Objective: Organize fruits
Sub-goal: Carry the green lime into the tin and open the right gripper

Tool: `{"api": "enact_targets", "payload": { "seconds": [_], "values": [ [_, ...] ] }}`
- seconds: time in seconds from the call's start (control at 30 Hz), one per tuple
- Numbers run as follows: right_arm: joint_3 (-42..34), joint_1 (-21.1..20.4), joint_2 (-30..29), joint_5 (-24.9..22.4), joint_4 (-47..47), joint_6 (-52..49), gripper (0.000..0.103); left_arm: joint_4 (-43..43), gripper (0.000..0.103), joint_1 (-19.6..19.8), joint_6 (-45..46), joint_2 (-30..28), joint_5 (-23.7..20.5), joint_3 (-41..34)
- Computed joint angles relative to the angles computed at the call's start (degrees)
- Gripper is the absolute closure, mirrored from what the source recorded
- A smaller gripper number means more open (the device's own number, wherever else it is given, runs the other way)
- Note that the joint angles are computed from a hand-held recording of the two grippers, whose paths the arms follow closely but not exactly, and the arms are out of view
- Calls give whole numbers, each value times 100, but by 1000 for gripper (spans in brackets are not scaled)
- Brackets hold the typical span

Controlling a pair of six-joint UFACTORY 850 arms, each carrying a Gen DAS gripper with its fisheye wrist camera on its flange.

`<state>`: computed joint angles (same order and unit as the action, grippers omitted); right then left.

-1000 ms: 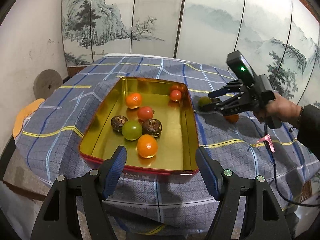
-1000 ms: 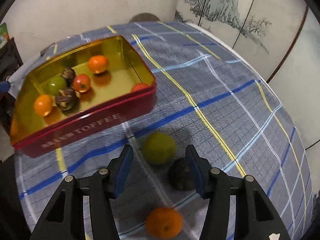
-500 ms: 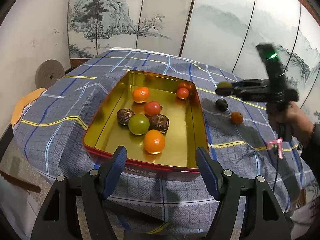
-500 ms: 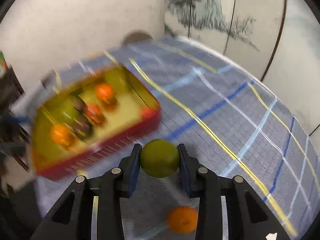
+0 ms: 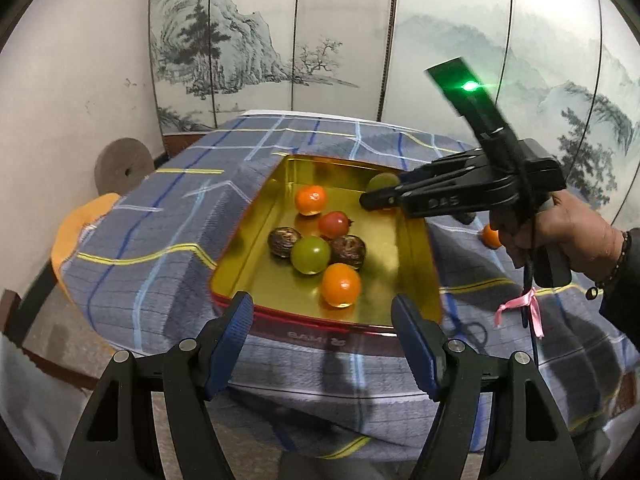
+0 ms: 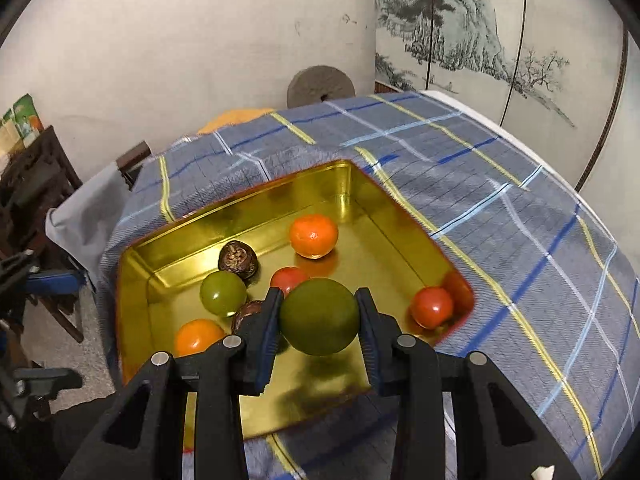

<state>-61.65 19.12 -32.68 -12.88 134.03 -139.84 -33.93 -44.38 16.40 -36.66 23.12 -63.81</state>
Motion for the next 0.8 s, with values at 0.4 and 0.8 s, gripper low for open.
{"api": "enact_targets", "payload": {
  "seconds": [0.4, 0.8],
  "values": [
    [-509, 20, -461, 433, -192, 590, 69, -159, 30, 53, 199, 2, 115, 71],
    [-760, 7, -652, 522, -627, 1335, 68, -604, 29, 36, 699, -50, 94, 76]
  ]
}}
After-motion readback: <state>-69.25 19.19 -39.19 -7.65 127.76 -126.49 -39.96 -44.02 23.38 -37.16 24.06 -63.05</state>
